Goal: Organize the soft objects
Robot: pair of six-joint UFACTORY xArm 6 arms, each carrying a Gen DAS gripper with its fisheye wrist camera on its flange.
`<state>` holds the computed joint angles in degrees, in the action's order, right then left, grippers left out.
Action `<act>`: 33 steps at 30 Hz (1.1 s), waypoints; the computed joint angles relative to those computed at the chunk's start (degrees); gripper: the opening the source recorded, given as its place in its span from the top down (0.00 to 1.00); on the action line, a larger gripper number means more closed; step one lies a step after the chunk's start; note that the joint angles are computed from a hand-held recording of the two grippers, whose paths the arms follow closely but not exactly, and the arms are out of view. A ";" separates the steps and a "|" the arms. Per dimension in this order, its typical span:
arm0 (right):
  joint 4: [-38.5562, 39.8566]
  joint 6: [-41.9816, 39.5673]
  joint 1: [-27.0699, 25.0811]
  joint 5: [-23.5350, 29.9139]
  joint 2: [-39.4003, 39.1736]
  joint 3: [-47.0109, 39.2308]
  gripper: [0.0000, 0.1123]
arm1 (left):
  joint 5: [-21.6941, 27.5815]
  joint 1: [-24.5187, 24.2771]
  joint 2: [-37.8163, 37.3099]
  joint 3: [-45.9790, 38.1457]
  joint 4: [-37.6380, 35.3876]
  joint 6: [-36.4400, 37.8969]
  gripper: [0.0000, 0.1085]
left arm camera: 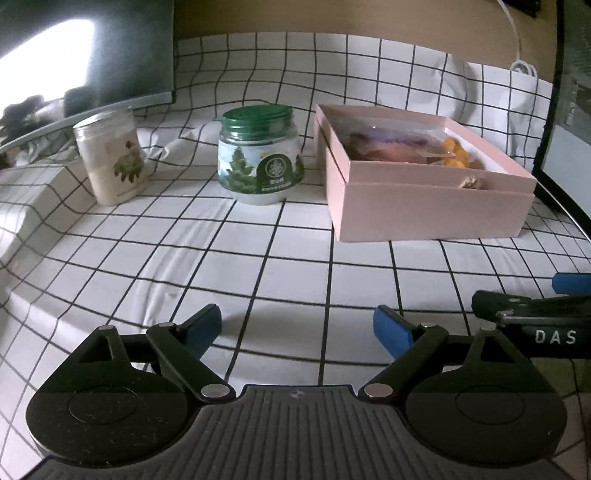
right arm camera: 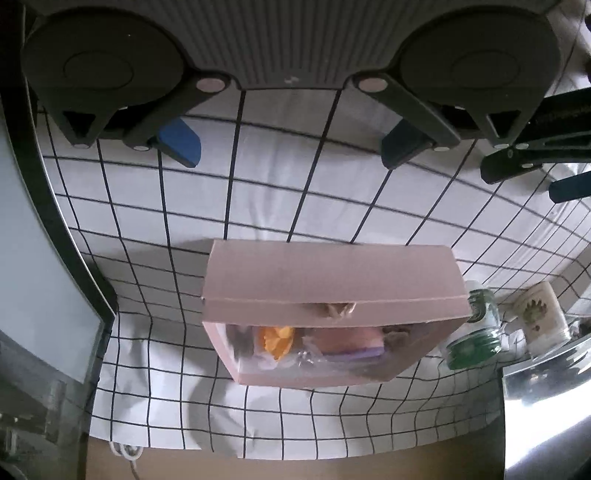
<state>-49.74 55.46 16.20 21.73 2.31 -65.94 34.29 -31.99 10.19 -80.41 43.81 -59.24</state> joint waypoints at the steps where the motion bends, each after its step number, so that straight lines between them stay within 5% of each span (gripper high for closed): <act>1: -2.31 2.26 -0.27 -0.51 0.38 -0.24 0.08 | 0.00 -0.09 0.03 0.05 0.65 -0.69 0.13; 5: -11.43 10.76 -1.24 -2.78 1.05 -0.29 0.08 | -1.21 0.03 0.52 0.29 4.59 -4.03 0.11; 33: -11.15 10.54 -1.15 -2.71 0.59 0.13 0.08 | -1.35 0.19 0.95 -0.22 4.20 -4.01 0.11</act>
